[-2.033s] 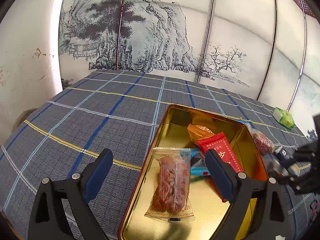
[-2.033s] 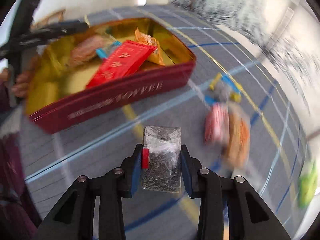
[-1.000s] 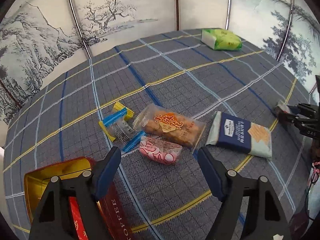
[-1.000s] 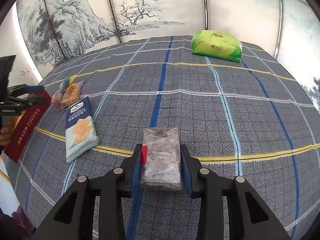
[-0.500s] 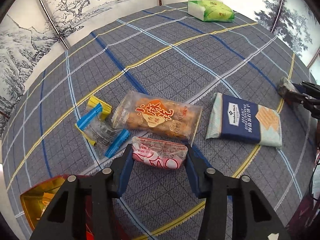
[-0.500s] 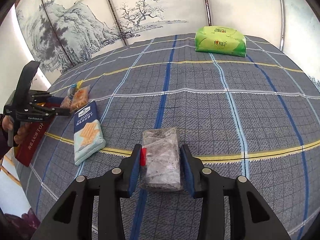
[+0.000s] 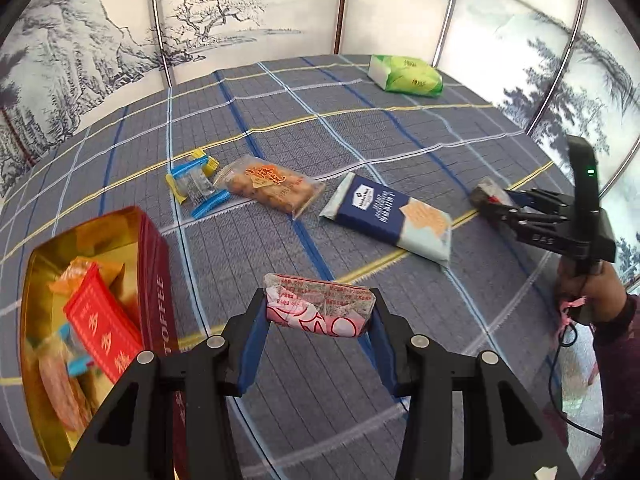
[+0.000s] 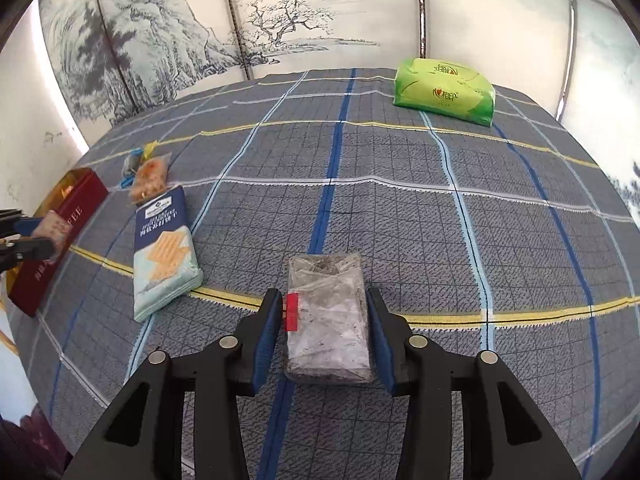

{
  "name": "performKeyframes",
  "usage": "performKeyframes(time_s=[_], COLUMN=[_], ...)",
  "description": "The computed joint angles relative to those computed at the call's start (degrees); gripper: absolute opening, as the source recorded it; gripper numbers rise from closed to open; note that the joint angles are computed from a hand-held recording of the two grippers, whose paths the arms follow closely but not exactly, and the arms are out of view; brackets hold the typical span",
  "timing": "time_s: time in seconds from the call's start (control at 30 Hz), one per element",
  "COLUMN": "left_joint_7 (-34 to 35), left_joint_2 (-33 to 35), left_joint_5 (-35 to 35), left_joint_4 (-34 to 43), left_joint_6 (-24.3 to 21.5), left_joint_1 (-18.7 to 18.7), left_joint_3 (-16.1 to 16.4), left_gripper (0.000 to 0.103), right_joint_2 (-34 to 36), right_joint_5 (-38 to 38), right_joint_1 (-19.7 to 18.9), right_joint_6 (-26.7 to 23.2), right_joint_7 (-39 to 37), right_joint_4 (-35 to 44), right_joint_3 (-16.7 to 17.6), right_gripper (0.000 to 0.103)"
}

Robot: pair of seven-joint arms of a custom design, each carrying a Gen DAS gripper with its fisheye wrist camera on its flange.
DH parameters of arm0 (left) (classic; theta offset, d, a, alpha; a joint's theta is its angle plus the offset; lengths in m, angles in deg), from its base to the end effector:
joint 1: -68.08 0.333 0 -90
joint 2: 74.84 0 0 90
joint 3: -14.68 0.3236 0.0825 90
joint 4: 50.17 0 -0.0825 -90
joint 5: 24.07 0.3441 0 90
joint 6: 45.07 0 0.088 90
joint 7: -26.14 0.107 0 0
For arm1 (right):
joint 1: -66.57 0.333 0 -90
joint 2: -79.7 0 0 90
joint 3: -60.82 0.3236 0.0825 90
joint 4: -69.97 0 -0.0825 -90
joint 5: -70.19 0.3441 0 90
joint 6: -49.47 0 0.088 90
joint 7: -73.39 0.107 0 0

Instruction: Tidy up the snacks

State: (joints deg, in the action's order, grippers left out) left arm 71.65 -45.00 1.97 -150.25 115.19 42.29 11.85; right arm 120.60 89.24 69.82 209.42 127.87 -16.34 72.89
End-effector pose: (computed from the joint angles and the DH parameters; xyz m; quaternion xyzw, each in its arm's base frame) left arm 0.5865 -0.3375 0.3644 -0.6444 0.7104 -0.2369 0.1547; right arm 0.7149 0.1407 0.3427 -0.8189 0.4773 -0.1379 0.2872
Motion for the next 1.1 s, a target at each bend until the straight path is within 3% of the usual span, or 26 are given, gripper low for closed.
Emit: performKeyframes(time_s=[0.17,0.47,0.73,1.1], left_joint_7=[-8.8,-24.9,-33.3,-40.4], left_joint_2=[-3.7,-8.9,-10.9,-13.6], left_joint_5=[5.5,22.2,32.4,39.4], left_joint_4=[-5.5,-11.1,-12.6,-15.4], left_joint_6=[2.6,1.6,-0.4,-2.1], left_joint_1=[-3.6,-6.1,-4.3,1.7], left_joint_3=[4.1,7.5,5.2,-0.4], left_gripper=[0.043,0.043,0.043,0.043], right_joint_2=[-0.8,-0.6,-0.6,-0.6], right_joint_5=[-4.8,-8.5,-9.8,-10.2], right_joint_1=[5.0,4.5,4.1,3.6], right_joint_6=[4.4,4.8,5.4,5.5], right_joint_7=[4.9,9.7,10.7,11.0], right_joint_4=[-2.4,-2.5,-2.6,-2.8], right_joint_3=[-5.0,-4.6,-4.3,-3.7], right_gripper=[0.055,0.059,0.055,0.055])
